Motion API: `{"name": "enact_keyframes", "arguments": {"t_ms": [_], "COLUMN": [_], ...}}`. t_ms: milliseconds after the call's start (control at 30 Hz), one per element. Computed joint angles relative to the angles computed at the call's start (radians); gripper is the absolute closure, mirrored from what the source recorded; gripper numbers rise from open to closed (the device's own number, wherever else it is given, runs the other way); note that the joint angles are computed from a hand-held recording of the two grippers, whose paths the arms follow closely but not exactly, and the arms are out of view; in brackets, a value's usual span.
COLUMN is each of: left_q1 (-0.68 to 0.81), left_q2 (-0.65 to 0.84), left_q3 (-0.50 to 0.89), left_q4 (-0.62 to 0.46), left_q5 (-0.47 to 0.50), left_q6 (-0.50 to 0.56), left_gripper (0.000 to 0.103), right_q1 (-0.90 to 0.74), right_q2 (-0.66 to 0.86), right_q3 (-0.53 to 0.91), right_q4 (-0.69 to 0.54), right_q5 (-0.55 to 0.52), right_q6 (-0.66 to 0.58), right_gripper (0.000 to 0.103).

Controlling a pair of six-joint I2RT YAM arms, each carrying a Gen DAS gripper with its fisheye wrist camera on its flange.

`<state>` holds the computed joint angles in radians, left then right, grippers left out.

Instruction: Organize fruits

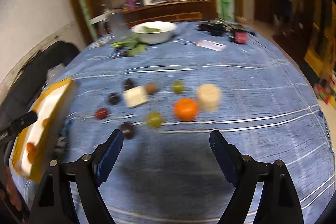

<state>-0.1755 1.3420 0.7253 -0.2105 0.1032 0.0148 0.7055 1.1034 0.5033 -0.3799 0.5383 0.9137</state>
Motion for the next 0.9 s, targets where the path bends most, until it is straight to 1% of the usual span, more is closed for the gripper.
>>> {"name": "enact_keyframes", "arguments": {"t_ms": [133, 267, 333, 433, 500, 533, 600, 667, 733, 800, 833, 900], "left_q1": [-0.092, -0.160, -0.197, -0.239, -0.253, -0.260, -0.288, -0.311, -0.335, -0.350, -0.356, -0.364], "left_q2": [0.063, 0.134, 0.178, 0.252, 0.318, 0.343, 0.403, 0.446, 0.486, 0.529, 0.553, 0.591], "left_q3": [0.043, 0.095, 0.124, 0.174, 0.224, 0.242, 0.289, 0.320, 0.345, 0.379, 0.399, 0.426], "left_q4": [-0.013, -0.028, -0.012, 0.004, 0.000, 0.001, 0.001, 0.014, 0.026, 0.023, 0.017, 0.013], "left_q5": [0.024, 0.067, 0.069, 0.062, 0.097, 0.105, 0.099, 0.091, 0.065, 0.052, 0.045, 0.031], "left_q6": [-0.013, -0.024, -0.035, -0.049, -0.072, -0.080, -0.092, -0.092, -0.089, -0.086, -0.084, -0.089], "left_gripper": [0.018, 0.018, 0.018, 0.018, 0.020, 0.022, 0.032, 0.035, 0.037, 0.042, 0.042, 0.043], "right_q1": [-0.226, -0.380, -0.432, -0.480, -0.510, -0.523, -0.539, -0.538, -0.539, -0.544, -0.548, -0.562], "right_q2": [-0.079, -0.063, -0.041, 0.025, 0.069, 0.092, 0.137, 0.183, 0.226, 0.252, 0.258, 0.268], "right_q3": [-0.058, -0.074, -0.077, -0.061, -0.045, -0.036, -0.019, -0.001, 0.006, 0.005, 0.002, -0.006], "right_q4": [0.041, 0.098, 0.137, 0.187, 0.221, 0.239, 0.270, 0.293, 0.324, 0.341, 0.347, 0.368], "right_q5": [-0.150, -0.271, -0.313, -0.322, -0.339, -0.347, -0.350, -0.340, -0.349, -0.365, -0.376, -0.399], "right_q6": [-0.119, -0.192, -0.222, -0.255, -0.272, -0.282, -0.303, -0.318, -0.334, -0.342, -0.345, -0.356], "right_gripper": [0.016, 0.016, 0.016, 0.016, 0.016, 0.016, 0.017, 0.019, 0.025, 0.030, 0.034, 0.038]}}
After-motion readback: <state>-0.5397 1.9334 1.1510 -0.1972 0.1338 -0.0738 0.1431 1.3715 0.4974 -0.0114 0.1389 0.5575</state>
